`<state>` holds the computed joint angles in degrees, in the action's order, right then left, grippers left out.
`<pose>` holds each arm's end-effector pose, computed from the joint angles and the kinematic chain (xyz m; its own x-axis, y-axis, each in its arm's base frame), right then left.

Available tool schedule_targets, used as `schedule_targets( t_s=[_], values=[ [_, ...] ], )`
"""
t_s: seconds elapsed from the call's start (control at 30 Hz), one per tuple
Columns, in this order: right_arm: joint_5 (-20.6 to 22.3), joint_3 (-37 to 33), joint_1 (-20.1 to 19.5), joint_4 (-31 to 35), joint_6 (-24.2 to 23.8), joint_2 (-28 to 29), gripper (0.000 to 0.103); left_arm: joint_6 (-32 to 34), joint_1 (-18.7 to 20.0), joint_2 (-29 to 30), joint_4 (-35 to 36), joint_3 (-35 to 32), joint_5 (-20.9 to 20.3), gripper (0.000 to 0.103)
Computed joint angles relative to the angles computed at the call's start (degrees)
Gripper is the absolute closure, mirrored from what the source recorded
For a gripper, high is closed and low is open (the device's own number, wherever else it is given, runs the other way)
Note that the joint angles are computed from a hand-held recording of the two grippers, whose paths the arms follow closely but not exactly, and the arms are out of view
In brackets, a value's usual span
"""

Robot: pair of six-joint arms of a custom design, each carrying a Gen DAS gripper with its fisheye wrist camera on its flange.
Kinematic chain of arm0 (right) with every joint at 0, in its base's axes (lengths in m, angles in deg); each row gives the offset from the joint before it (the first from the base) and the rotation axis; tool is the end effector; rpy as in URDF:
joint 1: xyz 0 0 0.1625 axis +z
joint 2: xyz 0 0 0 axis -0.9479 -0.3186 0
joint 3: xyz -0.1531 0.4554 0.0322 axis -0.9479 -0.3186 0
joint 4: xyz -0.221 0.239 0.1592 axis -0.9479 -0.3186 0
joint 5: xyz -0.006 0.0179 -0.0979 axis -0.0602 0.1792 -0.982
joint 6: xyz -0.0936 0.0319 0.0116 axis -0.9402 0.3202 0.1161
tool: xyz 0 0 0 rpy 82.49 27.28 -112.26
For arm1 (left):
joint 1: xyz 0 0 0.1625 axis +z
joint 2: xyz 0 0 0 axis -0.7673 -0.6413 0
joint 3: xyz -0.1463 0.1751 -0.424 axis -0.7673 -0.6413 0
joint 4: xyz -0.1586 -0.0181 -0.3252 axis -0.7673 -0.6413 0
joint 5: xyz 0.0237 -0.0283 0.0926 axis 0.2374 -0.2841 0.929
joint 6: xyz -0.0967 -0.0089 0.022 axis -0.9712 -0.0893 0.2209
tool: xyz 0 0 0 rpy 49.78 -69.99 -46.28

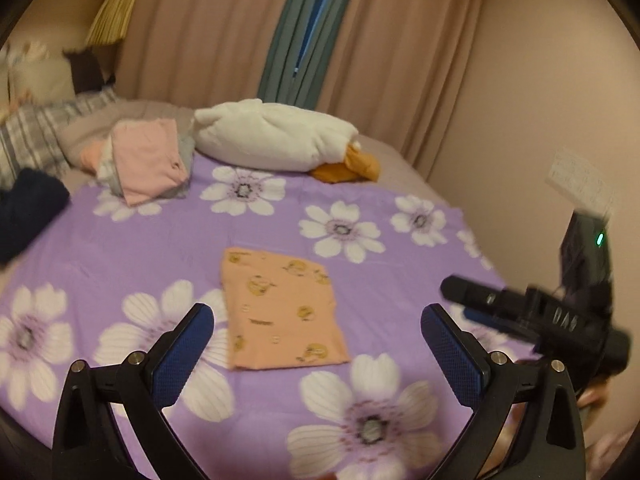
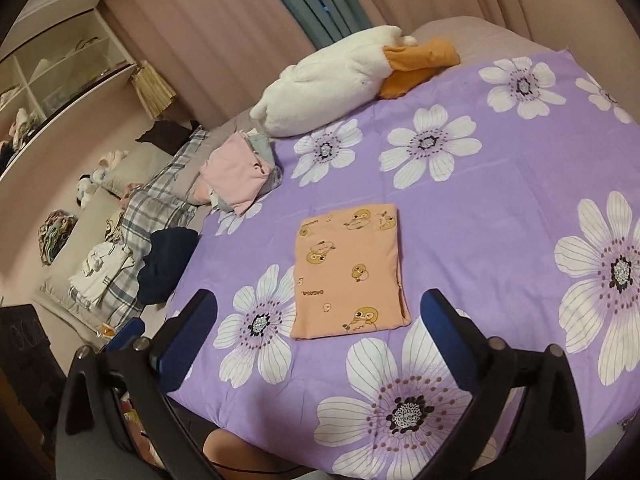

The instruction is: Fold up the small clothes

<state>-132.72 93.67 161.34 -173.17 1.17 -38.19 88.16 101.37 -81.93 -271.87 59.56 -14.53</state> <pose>0.1239 -0.7971 0.3150 -0.9497 -0.1858 0.2521 -0.3014 0.7612 -0.5742 -0.3367 -0.7323 0.0794 -0.8870 0.1392 -0.4403 0.4404 0.5414 -0.7162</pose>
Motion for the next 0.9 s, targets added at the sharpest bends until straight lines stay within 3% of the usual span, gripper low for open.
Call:
schedule_targets(
  t_s=[0.17, 0.37, 0.53, 0.73, 0.9],
  values=[
    [-1.26, -0.81, 0.05, 1.48, -1.03, 0.32, 0.001, -2.29, -0.17, 0.40, -0.19, -0.59, 3.79, 0.001],
    [-0.92, 0.74, 0.30, -0.87, -3.28, -0.07, 0.000, -1.86, 0.31, 0.47, -2.30, -0.47, 2.24, 0.001],
    [-2.34, 2.66, 0.87, -6.83, -6.17, 0.21, 0.000, -0.63, 0.26, 0.95, -5.88, -0.51, 2.32, 0.001],
    [-0.76, 1.24, 0.45, -3.60, -4.66, 0.56, 0.000, 0.63, 0.02, 1.05, -7.80, -0.30, 3.13, 0.001],
    [-2.39, 2.48, 0.77, -7.78, -3.85, 0.68, 0.000, -1.16, 0.15, 0.98, -7.46, -0.49, 3.84, 0.001]
  ],
)
